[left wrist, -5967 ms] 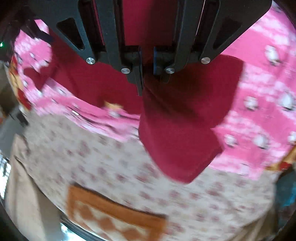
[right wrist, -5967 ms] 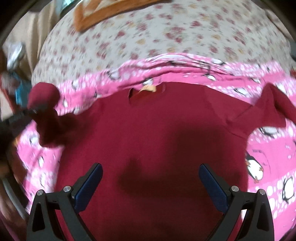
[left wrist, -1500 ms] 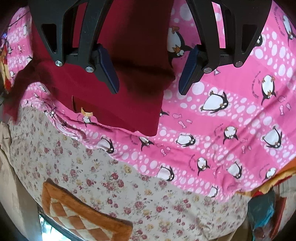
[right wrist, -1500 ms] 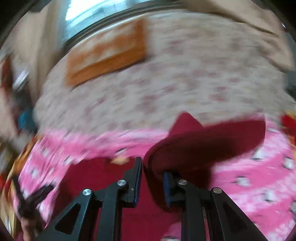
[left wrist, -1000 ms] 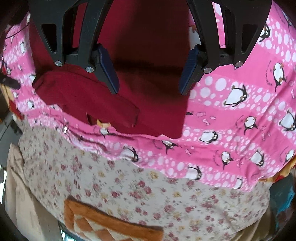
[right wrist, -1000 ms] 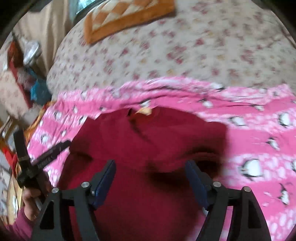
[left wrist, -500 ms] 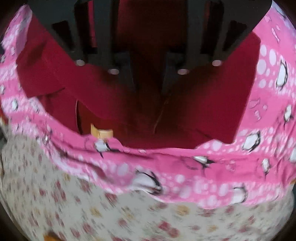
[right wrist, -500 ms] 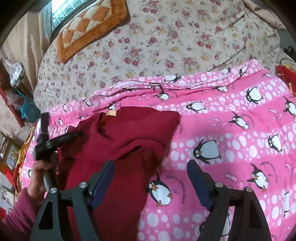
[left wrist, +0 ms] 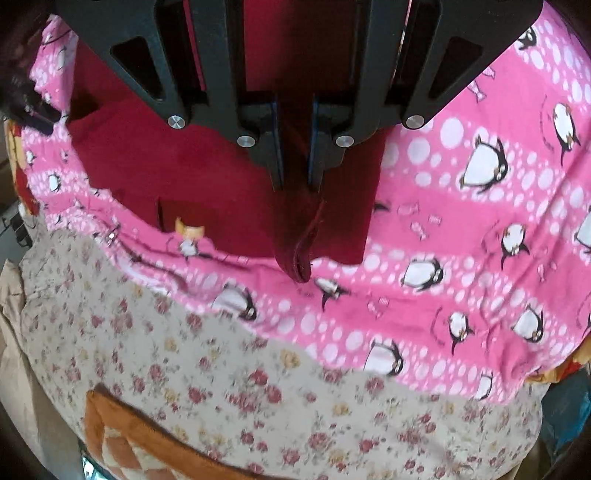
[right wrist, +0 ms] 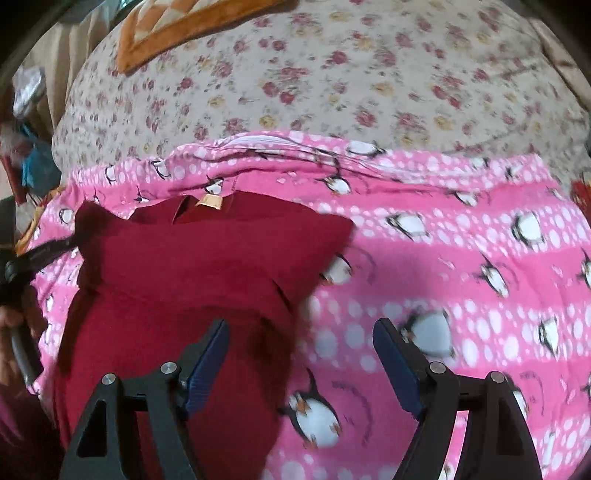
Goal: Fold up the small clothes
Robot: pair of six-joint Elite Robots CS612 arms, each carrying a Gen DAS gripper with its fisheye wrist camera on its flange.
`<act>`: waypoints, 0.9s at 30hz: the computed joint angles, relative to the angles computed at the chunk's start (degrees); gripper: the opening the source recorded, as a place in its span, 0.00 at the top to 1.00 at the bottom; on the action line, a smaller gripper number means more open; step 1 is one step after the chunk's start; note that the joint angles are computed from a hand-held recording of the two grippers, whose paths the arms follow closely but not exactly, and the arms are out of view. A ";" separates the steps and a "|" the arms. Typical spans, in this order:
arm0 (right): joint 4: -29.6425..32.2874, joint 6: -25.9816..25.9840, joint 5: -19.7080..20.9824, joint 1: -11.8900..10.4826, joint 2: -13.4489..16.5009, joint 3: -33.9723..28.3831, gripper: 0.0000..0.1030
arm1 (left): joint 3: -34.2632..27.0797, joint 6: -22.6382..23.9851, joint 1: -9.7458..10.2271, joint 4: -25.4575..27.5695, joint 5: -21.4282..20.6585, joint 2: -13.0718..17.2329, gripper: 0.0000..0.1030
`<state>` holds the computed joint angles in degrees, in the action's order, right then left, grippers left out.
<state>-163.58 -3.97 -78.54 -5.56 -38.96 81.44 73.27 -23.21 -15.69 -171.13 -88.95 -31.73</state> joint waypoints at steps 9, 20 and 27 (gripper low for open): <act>3.04 -14.78 -10.17 3.28 1.25 -2.46 0.95 | 0.58 -1.49 0.02 -0.76 -1.04 -0.12 0.90; -1.16 -9.33 -4.00 0.50 -1.02 1.75 0.36 | 0.51 -1.59 -0.36 0.21 -0.16 0.01 0.90; 4.06 -9.23 -7.38 2.52 2.85 -5.04 0.91 | 1.10 -1.62 -0.25 0.06 -0.97 -0.64 0.89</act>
<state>-159.53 -13.20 -85.92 -3.04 -36.11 76.39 74.37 -24.83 -15.94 -171.07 -89.92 -32.37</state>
